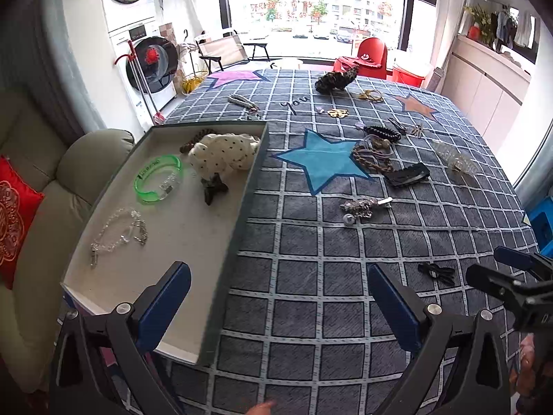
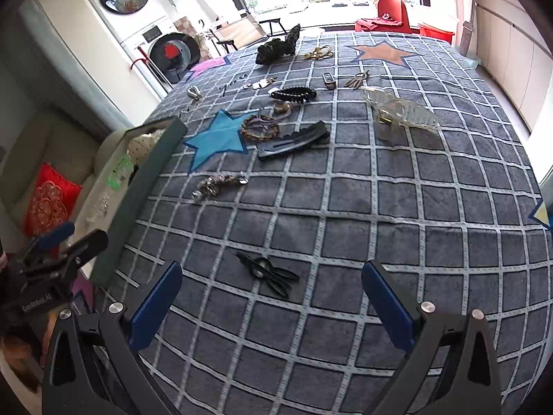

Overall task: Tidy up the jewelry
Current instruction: 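Move both grippers back over the jewelry on the table, then grasp a silver pearl earring with the left gripper while the right grasps a black hair clip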

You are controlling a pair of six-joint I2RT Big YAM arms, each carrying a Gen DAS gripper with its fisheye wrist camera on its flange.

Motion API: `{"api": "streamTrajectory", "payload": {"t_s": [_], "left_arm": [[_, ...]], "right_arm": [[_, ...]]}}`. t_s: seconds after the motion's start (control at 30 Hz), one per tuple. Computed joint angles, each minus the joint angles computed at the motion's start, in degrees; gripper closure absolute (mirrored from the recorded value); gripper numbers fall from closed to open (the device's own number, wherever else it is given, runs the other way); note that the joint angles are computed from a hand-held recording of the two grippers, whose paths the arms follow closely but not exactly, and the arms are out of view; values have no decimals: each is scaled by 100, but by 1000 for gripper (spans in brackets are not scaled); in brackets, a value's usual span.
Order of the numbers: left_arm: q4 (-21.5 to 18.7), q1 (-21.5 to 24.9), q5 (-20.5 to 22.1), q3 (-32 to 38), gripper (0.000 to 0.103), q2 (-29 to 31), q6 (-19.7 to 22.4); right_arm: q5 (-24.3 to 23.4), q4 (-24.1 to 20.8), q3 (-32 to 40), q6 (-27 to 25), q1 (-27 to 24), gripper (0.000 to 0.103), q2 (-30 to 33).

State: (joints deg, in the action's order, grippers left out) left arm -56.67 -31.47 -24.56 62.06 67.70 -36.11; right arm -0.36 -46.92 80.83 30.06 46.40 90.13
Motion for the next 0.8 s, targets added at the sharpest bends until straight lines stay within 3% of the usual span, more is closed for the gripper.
{"api": "streamTrajectory", "payload": {"t_s": [0.37, 0.67, 0.8], "left_arm": [[172, -69, 321, 117, 0, 462, -18], [378, 153, 629, 214, 0, 668, -44], [442, 215, 678, 340, 0, 824, 46]], "right_arm": [[441, 81, -165, -897, 193, 0, 54], [620, 326, -24, -1649, 298, 1, 307], [601, 382, 73, -1842, 335, 11, 460]]}}
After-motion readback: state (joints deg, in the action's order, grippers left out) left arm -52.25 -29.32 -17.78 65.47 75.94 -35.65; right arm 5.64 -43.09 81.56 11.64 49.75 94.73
